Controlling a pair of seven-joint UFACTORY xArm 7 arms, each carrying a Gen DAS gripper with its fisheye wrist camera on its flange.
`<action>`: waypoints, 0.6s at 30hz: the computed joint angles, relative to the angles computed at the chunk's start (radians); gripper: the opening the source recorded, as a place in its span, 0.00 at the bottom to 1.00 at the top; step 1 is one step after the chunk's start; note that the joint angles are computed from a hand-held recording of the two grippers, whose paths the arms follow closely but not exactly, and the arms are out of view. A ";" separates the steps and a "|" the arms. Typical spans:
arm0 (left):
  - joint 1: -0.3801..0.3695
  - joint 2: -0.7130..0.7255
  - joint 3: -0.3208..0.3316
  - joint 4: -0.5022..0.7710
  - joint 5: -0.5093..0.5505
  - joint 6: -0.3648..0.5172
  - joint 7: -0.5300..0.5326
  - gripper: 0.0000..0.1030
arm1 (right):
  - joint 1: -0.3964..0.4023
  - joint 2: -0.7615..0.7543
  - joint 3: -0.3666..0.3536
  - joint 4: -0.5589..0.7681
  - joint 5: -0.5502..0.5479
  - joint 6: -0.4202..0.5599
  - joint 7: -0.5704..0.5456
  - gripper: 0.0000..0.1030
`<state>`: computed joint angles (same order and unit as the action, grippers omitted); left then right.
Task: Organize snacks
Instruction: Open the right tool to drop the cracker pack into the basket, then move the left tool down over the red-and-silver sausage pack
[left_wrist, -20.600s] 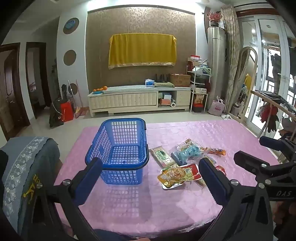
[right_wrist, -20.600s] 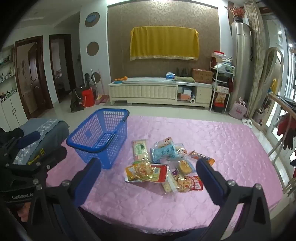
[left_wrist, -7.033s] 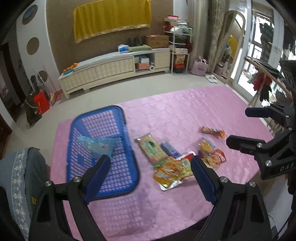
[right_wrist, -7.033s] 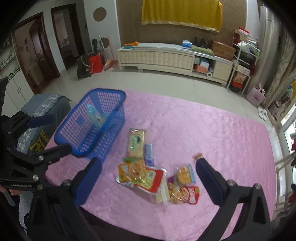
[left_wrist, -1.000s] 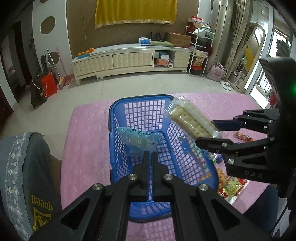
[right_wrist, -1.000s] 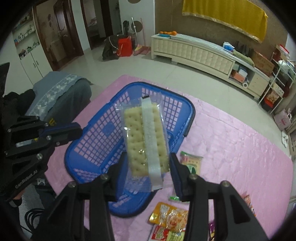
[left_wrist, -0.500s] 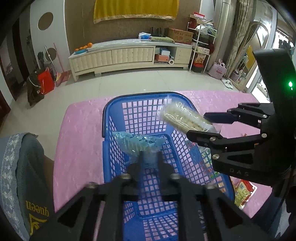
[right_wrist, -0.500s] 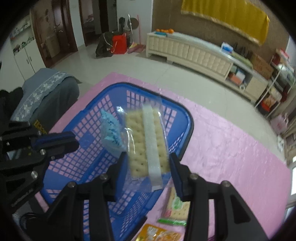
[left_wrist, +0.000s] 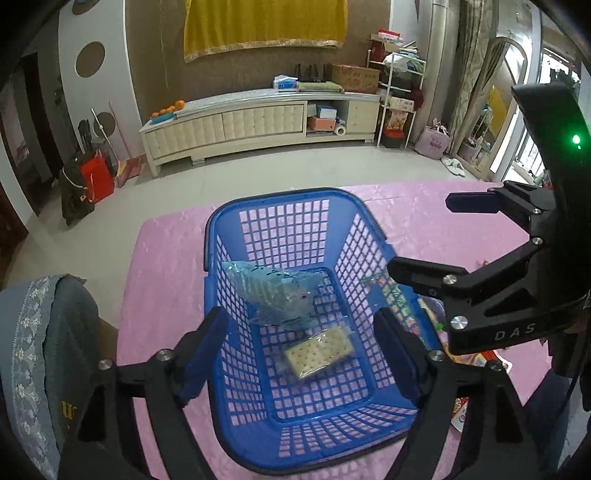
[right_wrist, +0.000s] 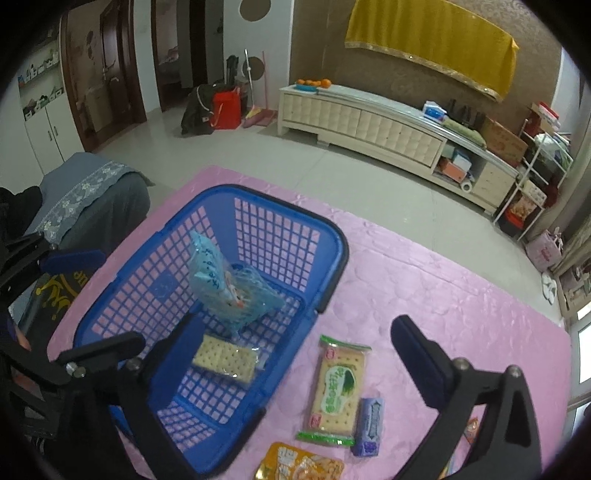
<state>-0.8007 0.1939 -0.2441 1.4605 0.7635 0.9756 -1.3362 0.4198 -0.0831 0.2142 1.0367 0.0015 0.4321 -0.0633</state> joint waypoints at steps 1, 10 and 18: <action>-0.009 0.001 -0.003 0.010 0.010 0.013 -0.002 0.80 | 0.001 -0.024 -0.004 -0.018 0.011 -0.001 -0.009 1.00; -0.080 0.051 -0.014 0.129 0.026 0.091 0.000 0.81 | -0.005 -0.208 -0.028 -0.144 0.069 0.019 -0.048 1.00; -0.188 0.154 0.012 0.301 0.047 0.146 0.048 0.81 | -0.018 -0.379 -0.071 -0.267 0.103 0.054 -0.073 1.00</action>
<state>-0.9888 0.3477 -0.2316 1.7615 0.8108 1.1213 -1.2879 0.4020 -0.4624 0.1435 0.7697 0.1043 0.4863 -0.1367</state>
